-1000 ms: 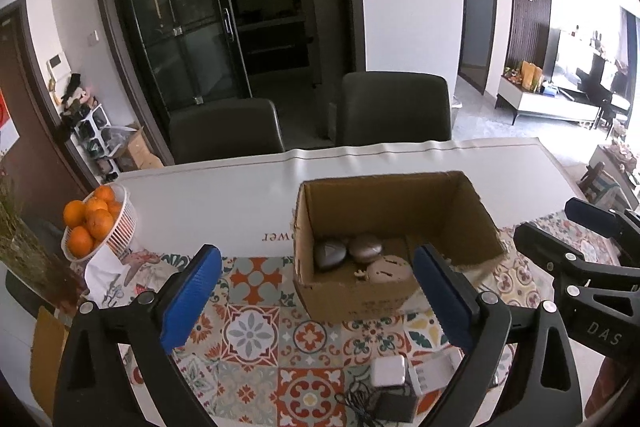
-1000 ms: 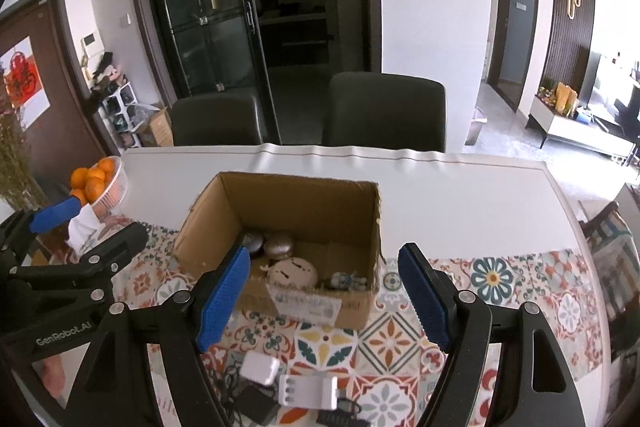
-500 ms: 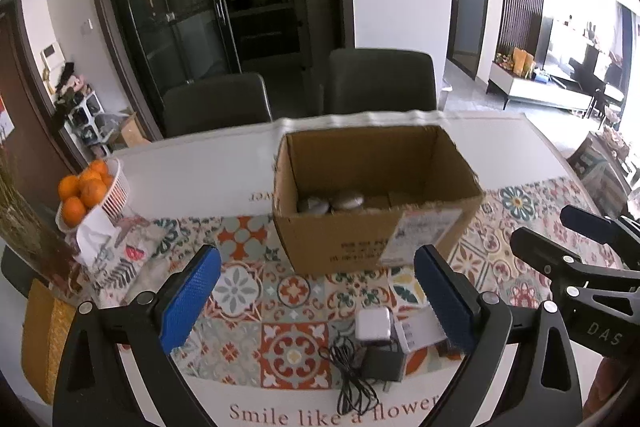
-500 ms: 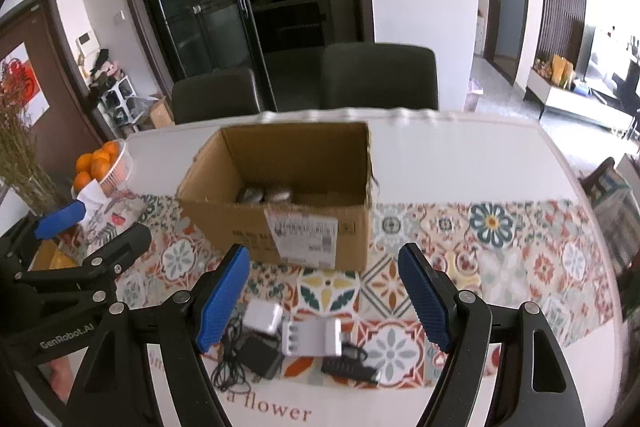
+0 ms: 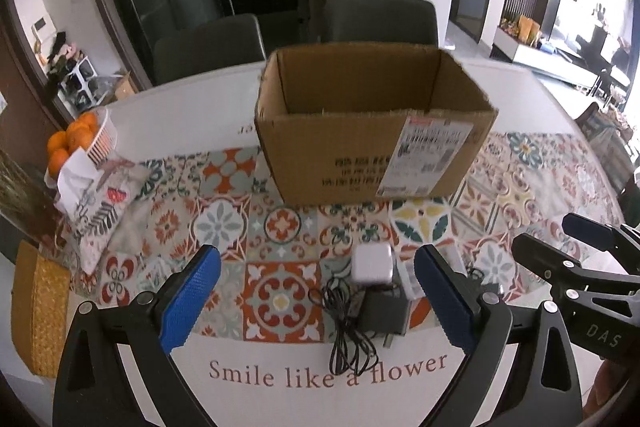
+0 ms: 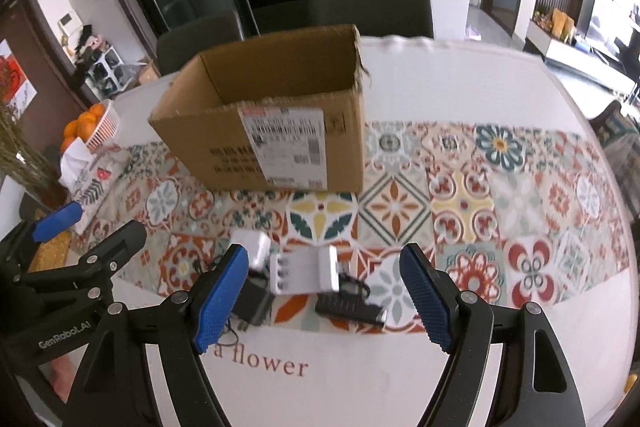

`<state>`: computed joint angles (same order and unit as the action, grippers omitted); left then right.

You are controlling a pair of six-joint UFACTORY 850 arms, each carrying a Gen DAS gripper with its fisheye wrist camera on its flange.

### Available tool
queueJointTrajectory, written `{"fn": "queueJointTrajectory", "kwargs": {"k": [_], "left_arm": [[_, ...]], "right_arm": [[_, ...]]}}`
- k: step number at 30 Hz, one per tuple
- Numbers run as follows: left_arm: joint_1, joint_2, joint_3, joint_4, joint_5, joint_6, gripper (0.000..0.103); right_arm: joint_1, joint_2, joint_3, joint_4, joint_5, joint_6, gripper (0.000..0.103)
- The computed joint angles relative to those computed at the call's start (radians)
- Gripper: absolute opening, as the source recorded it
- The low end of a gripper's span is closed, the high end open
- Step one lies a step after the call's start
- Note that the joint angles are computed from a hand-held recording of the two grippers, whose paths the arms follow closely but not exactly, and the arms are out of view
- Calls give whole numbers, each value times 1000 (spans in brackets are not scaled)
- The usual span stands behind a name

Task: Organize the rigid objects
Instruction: 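Move both grippers back toward the chargers and flashlight on the runner, then lower the right gripper onto the black flashlight and close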

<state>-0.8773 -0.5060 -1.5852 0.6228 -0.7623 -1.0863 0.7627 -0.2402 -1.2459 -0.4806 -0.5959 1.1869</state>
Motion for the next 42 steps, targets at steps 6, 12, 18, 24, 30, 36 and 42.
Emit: {"fn": "queueJointTrajectory", "kwargs": {"k": [6,12,18,24,30,36,42], "left_arm": [[-11,-16,20,6,-34,-10,99],[-10,-30,37,-38,-29,14,99],[-11,-69,27,-62,-58,40,99],[-6,-108,11,-80,-78,64,99],[6,-136,-4,-98,-92,80,99],[16,-147,-6,-110,-95,84,99],[23,-150,-3,-117,-91,86,99]], "right_arm": [[-6,-15,28,106,12,-58,82],[-15,-29,55,210,28,-121,82],[-27,-58,69,279,15,-164,82],[-44,-96,74,362,10,-223,82],[-57,-138,61,396,9,-238,82],[-68,-185,37,416,4,-235,82],[-71,-199,30,369,1,-197,82]]}}
